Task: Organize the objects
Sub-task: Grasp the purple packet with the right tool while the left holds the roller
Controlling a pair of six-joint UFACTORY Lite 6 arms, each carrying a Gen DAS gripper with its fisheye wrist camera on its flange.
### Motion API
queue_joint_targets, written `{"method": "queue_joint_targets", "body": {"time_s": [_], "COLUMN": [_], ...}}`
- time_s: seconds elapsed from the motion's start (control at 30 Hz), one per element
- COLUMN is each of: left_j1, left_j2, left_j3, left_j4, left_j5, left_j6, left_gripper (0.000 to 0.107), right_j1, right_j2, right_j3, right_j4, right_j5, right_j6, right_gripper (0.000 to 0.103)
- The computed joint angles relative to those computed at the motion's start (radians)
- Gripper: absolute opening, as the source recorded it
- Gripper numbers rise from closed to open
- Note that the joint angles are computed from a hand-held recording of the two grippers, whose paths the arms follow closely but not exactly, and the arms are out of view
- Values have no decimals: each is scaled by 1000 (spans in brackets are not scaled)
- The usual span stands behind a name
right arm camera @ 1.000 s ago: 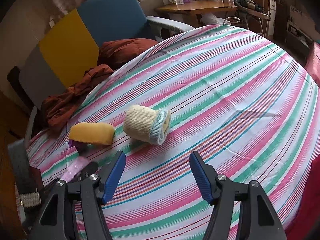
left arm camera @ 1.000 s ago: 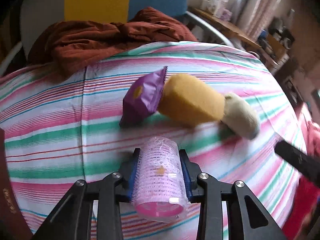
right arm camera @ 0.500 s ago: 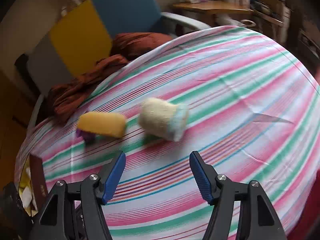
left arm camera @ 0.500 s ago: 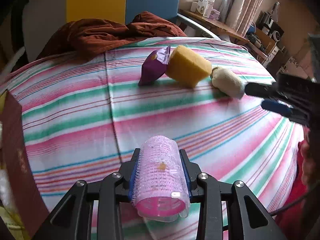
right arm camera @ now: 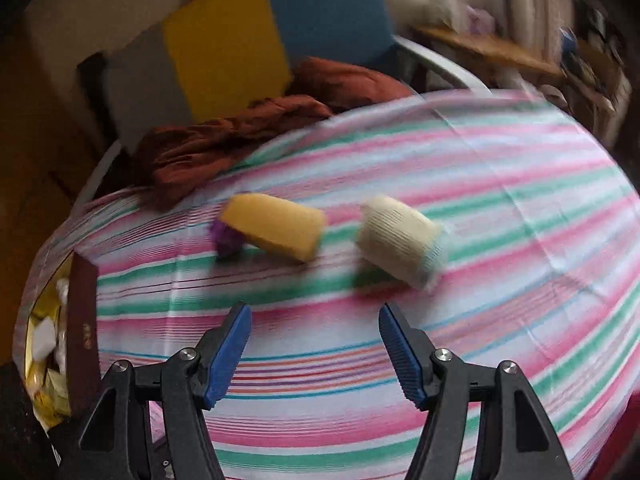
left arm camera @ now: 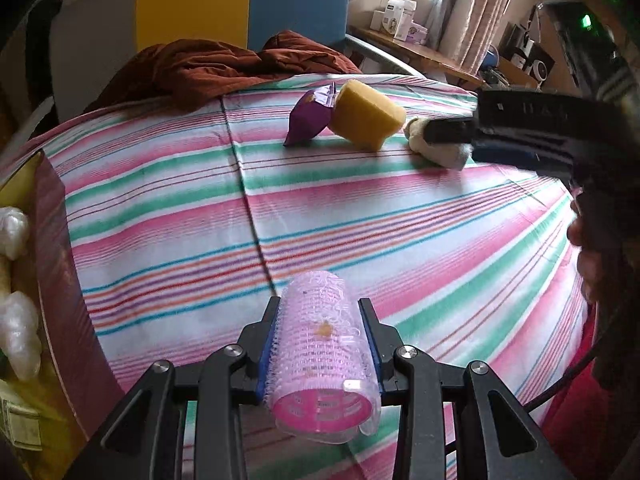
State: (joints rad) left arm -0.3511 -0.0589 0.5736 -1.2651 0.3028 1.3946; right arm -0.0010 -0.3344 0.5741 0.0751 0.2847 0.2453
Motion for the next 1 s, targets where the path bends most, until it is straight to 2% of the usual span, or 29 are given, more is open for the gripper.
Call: {"method": "queue_joint_targets", "body": {"time_s": [0.13, 0.33, 0.43, 0.6, 0.63, 0.67, 0.77, 1.0], "left_j1": [43, 53, 62, 62, 61, 60, 66, 67], "left_j2": [-18, -17, -8, 1, 3, 5, 8, 8], "left_j3": [-23, -34, -32, -34, -34, -35, -34, -39], "left_j4": [-35, -107, -130, -178, -185, -194, -205, -247], "left_j5": [30, 46, 59, 67, 69, 69, 75, 74], "left_j6": [99, 196, 230, 291, 300, 311, 323, 370], "left_gripper": [37, 37, 36, 36, 36, 36, 36, 36], "right_j1": [132, 235, 232, 209, 205, 196, 188, 193], "right_j2": [93, 417, 579, 841, 866, 892, 843, 602], "right_j3": [109, 442, 621, 899, 923, 942, 860, 549], "right_j4": [-258, -461, -409, -342, -325, -266, -182, -27], "right_j5": [24, 156, 217, 310, 316, 327, 274, 157], "right_j6": [151, 92, -55, -205, -225, -275, -327, -397], "right_gripper": [67, 74, 79, 78, 74, 60, 43, 43]}}
